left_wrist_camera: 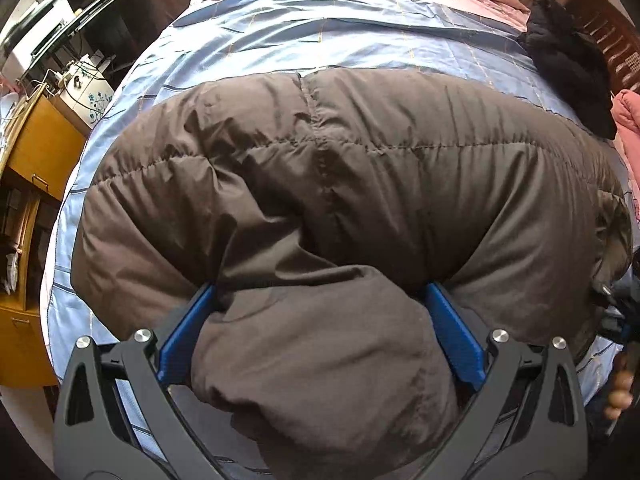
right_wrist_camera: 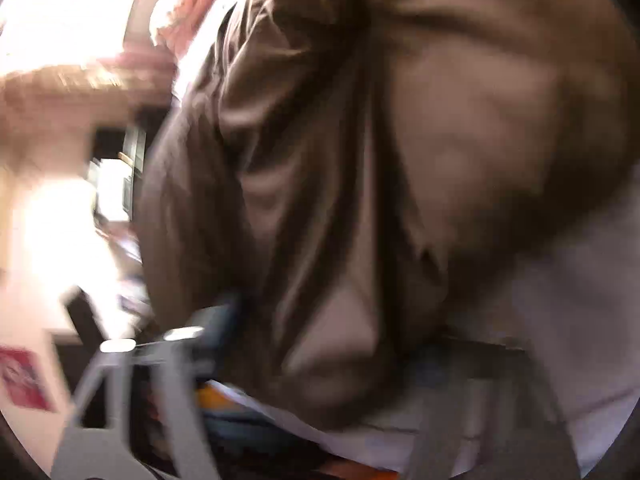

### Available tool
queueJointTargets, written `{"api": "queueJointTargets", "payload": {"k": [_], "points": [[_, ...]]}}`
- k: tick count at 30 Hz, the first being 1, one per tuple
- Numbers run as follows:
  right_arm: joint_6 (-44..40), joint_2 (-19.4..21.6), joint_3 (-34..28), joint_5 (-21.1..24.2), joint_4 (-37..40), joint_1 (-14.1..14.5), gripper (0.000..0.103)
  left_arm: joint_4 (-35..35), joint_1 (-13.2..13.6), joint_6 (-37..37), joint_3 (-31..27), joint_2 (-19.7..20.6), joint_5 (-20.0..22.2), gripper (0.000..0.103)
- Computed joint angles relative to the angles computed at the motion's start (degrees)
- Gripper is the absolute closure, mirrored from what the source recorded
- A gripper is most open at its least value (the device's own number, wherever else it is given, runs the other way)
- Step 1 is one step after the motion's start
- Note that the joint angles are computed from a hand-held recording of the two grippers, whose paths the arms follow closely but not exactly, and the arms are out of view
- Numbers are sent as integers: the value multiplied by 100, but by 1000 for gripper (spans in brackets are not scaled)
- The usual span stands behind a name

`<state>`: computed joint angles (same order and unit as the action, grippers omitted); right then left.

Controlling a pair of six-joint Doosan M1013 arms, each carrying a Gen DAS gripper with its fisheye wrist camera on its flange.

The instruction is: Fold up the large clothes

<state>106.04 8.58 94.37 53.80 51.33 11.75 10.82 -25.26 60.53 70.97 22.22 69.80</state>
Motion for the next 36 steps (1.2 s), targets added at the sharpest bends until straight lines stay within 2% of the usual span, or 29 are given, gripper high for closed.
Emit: {"api": "queueJointTargets", "payload": {"k": [1,2,3,4,8,9,10,12,14,15,17,18,20,22,23,25,27,30,32,34,35,36], "points": [[-84,57,-117,-192,45,27,84,13,0,-16,48,-24,-94,2],[-115,78,-256,-361,-210,63,87,15,6,-23,85,-44,-188,2],[-86,117,-508,-491,-766,130,90,-10,9,-52,143,-72,-316,2],[6,156,-755,-606,-1279,203,91,-114,22,-81,176,-82,-401,2],[-151,359,-1549,-948,-2388,344,92,-934,85,19,176,29,-510,2],[-183,473,-1874,-957,-2919,409,92,-1097,67,120,157,70,-523,2],[-274,611,-2136,-923,-3193,443,92,-1174,30,218,135,111,-549,2],[-472,847,-2570,-620,-3577,440,92,-830,-131,276,62,202,-651,2],[-166,1005,-2712,4,-3691,275,91,-316,-249,209,-71,324,-570,2],[109,1034,-2667,308,-3697,175,88,-315,-230,294,-159,391,-487,2],[283,896,-2270,353,-3357,-11,67,-690,-99,400,-270,456,-332,2],[266,737,-1985,246,-3077,-105,46,-966,-11,396,-288,463,-260,2],[253,418,-1512,189,-2724,-283,20,-1263,79,461,-271,442,-189,2],[707,175,-1265,312,-2619,-386,18,-1371,113,583,-263,399,-104,2],[674,31,-1117,270,-2287,-482,18,-1381,129,559,-279,378,-20,2],[528,-303,-840,-198,-2271,-449,20,-1438,163,505,-242,279,-4,2],[545,-571,-795,-766,-3374,-158,20,-1342,148,514,-196,134,-167,2],[172,-456,-1207,-1192,-5107,443,20,-899,15,583,-137,-23,-433,2],[-29,-163,-1625,-1045,-5503,605,20,-827,-66,729,-61,-79,-540,2],[-361,228,-2076,-711,-5296,594,22,-816,-125,999,-27,-72,-451,2],[-348,407,-2264,-385,-5464,610,23,-690,-153,1030,-9,-56,-370,2],[-349,609,-2485,72,-5690,630,34,-417,-194,973,17,-30,-228,2]]}}
